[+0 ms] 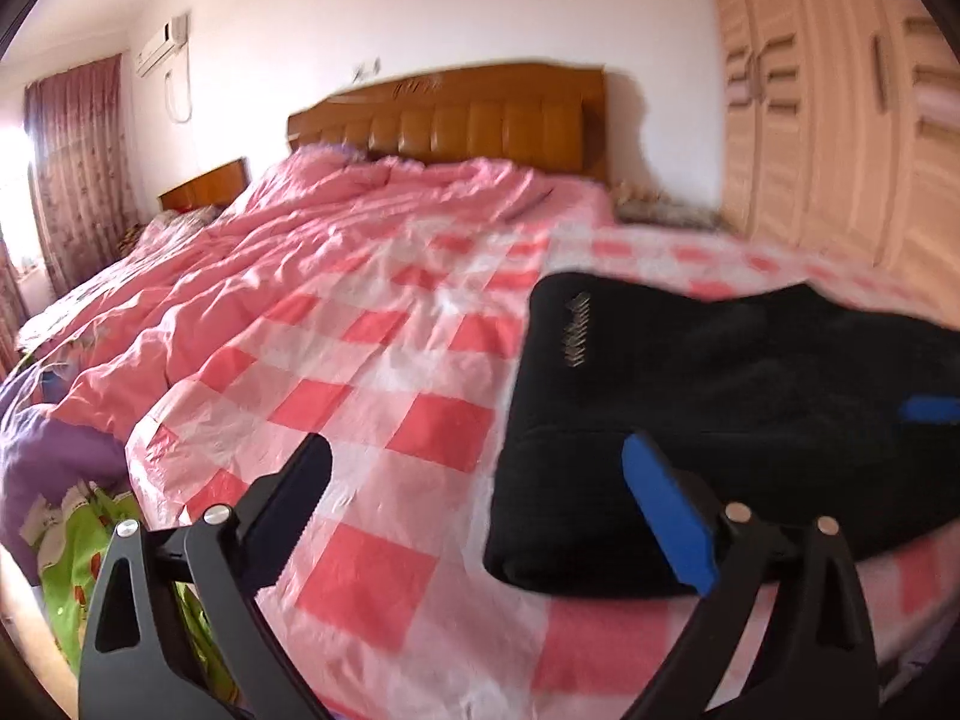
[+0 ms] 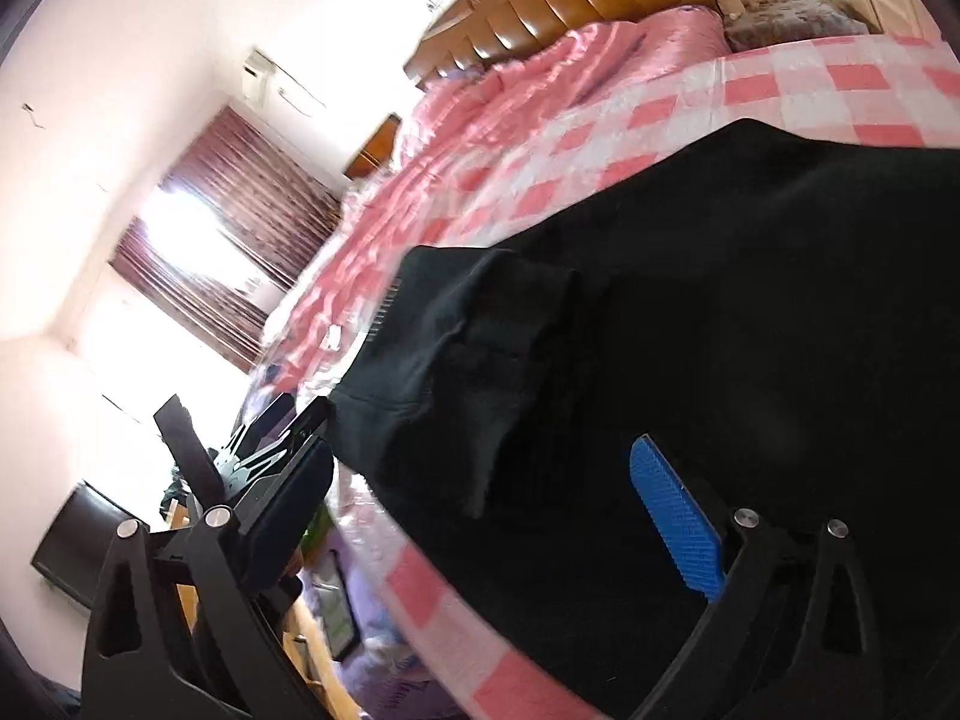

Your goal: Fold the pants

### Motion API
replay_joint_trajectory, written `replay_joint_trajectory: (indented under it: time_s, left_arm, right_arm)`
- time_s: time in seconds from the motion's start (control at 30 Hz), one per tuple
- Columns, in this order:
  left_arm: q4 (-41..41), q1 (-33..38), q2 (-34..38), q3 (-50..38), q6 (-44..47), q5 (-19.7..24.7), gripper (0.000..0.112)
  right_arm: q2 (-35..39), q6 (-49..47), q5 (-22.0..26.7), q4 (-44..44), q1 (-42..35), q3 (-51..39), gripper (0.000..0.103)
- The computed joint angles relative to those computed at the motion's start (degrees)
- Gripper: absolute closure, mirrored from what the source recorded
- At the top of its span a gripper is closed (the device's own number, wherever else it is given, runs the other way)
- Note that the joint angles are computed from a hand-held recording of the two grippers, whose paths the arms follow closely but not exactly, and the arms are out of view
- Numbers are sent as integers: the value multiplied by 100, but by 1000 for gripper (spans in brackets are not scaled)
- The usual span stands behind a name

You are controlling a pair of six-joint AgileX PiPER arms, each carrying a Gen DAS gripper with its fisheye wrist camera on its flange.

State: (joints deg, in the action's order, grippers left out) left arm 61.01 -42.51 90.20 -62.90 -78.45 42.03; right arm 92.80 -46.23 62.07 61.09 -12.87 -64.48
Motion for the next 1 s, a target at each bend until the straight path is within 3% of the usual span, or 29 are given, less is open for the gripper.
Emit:
replay_joint_trajectory:
  time_s: [0.1,0.2,0.3,0.37,0.43,0.53,0.67,0.77,0.9,1.0]
  left_arm:
    - [-573,323,316,-119,353,-699,15]
    - [-902,270,524,-187,648,-1017,16]
    - [-693,179,588,-159,413,-1098,16]
    - [-1012,383,495,-13,607,-1538,19]
    - [-1107,482,481,50,623,-1754,20]
    - [-825,411,485,92,389,-1692,20]
    - [-627,375,471,139,142,-1694,20]
    - [-287,123,381,92,-141,-1204,19]
    - [552,-537,-256,431,-917,-707,17]
    - [340,-993,-323,252,-397,-437,12]
  right_arm:
    - [480,298,150,-416,163,-352,5]
    - [685,197,314,-558,583,-641,5]
    - [911,412,396,-660,1051,-970,6]
    - [1120,499,329,-425,1143,-1141,7]
    - [1332,596,230,-184,1083,-1254,27]
    - [1431,539,69,94,963,-1077,62]
    - [1177,3,-152,538,955,-622,72]
    - [778,-96,-322,674,984,-468,78]
    - [66,-544,-93,990,449,-347,80]
    - [-127,-741,160,937,-123,-174,80]
